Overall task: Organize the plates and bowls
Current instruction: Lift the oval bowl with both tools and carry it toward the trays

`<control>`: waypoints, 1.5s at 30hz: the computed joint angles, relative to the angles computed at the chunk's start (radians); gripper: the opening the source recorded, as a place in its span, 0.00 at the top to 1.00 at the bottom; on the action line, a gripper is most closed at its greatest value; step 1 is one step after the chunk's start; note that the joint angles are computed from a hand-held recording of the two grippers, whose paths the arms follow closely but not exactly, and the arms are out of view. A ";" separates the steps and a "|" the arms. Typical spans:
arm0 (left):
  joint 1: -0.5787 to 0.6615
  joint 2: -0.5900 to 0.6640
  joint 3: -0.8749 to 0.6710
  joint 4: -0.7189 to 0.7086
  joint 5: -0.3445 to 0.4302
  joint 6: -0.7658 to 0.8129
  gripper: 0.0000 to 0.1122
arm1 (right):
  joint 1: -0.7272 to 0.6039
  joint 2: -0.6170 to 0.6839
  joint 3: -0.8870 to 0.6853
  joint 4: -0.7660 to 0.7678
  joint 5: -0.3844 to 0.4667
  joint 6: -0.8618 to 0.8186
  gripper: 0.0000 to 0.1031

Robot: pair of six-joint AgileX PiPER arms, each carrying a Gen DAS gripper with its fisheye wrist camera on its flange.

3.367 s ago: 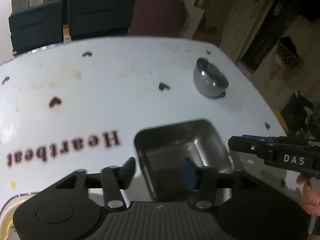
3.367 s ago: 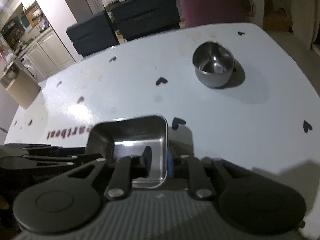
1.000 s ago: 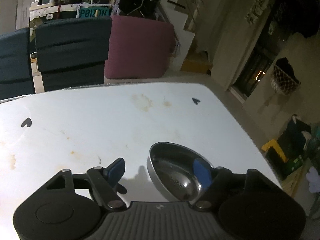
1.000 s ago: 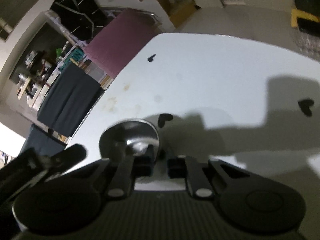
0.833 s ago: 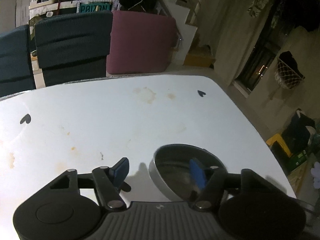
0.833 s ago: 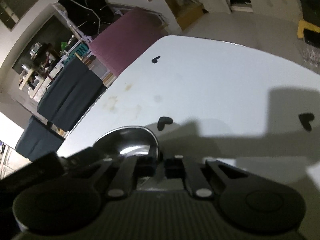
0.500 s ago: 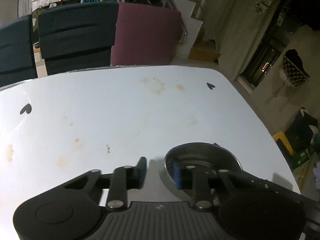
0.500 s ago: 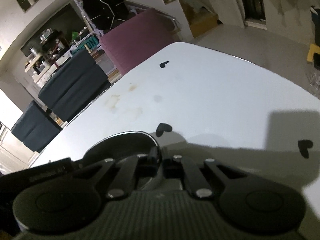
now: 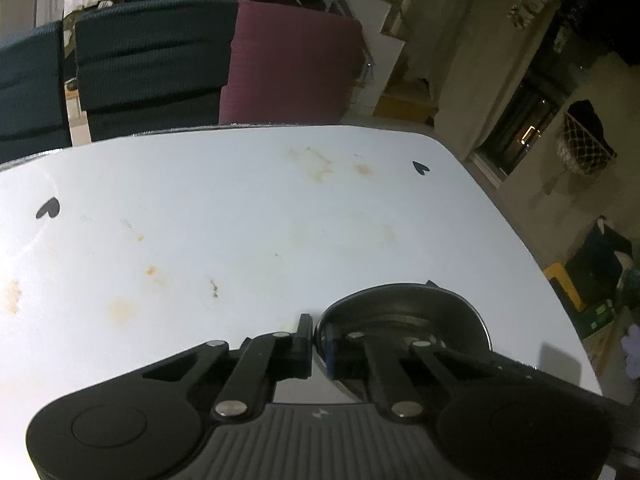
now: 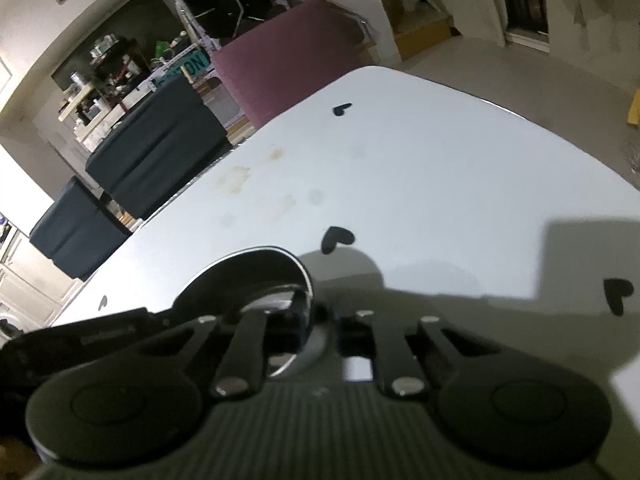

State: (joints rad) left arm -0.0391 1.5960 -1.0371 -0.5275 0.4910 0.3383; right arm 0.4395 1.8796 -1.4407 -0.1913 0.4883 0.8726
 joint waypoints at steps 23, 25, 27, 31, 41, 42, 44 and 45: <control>0.178 -0.515 0.183 0.020 0.260 0.070 0.93 | 0.014 -0.255 0.191 0.303 -0.056 -0.355 0.92; 0.204 -0.571 0.200 0.026 0.297 0.067 0.93 | 0.018 -0.279 0.198 0.329 -0.031 -0.367 0.92; 0.248 -0.621 0.214 0.015 0.340 0.088 0.94 | 0.057 -0.297 0.198 0.275 -0.008 -0.301 0.92; 0.387 -0.714 0.241 -0.048 0.458 0.192 0.95 | 0.113 -0.337 0.206 0.208 0.026 -0.243 0.92; 0.622 -0.754 0.382 -0.189 0.547 0.432 0.95 | 0.198 -0.376 0.232 0.143 0.098 -0.227 0.91; 0.592 -0.736 0.381 -0.173 0.529 0.403 0.95 | 0.207 -0.368 0.224 0.124 0.111 -0.219 0.91; 0.526 -0.721 0.383 -0.143 0.476 0.375 0.95 | 0.204 -0.345 0.208 0.119 0.129 -0.237 0.91; 0.499 -0.716 0.386 -0.128 0.453 0.365 0.95 | 0.197 -0.325 0.187 0.128 0.145 -0.254 0.91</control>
State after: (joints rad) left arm 0.4599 0.8796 -0.6515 -0.6560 0.9442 0.7030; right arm 0.6364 1.5550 -1.2536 -0.0632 0.6331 0.6181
